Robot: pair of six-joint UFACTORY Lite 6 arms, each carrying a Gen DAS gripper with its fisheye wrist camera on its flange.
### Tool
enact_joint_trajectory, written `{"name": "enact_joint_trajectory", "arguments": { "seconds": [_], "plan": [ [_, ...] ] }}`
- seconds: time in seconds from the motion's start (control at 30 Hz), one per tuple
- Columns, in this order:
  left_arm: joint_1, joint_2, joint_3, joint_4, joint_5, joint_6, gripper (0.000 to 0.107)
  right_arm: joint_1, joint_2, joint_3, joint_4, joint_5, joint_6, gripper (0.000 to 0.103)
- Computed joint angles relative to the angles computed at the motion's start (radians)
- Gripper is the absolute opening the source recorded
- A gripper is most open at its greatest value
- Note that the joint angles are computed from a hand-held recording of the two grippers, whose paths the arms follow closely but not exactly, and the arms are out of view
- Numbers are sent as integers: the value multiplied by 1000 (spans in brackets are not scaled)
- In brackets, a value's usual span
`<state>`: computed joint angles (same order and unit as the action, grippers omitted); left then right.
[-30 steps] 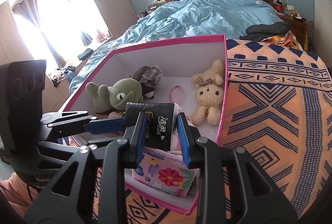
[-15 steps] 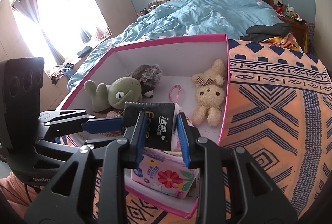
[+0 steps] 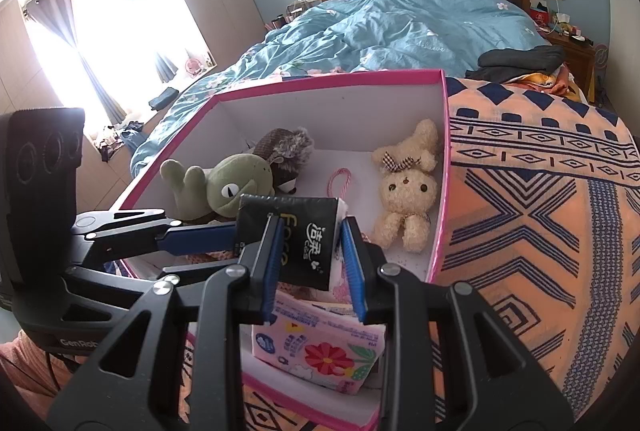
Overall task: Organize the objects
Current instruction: 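Lower the 'Face' pack into the box beside the floral pack, then set the 'Face' pack down inside the box and open the left gripper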
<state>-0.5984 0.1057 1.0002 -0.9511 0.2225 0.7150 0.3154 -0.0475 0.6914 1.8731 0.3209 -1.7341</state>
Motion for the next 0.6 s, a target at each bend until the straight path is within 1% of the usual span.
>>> {"name": "enact_joint_trajectory", "arguments": {
  "seconds": [0.27, 0.6],
  "plan": [
    [11, 13, 36, 110, 10, -95, 34, -4, 24, 32, -37, 10, 40, 33],
    [25, 30, 61, 122, 15, -100, 34, 3, 62, 88, -78, -2, 77, 33]
  ]
}}
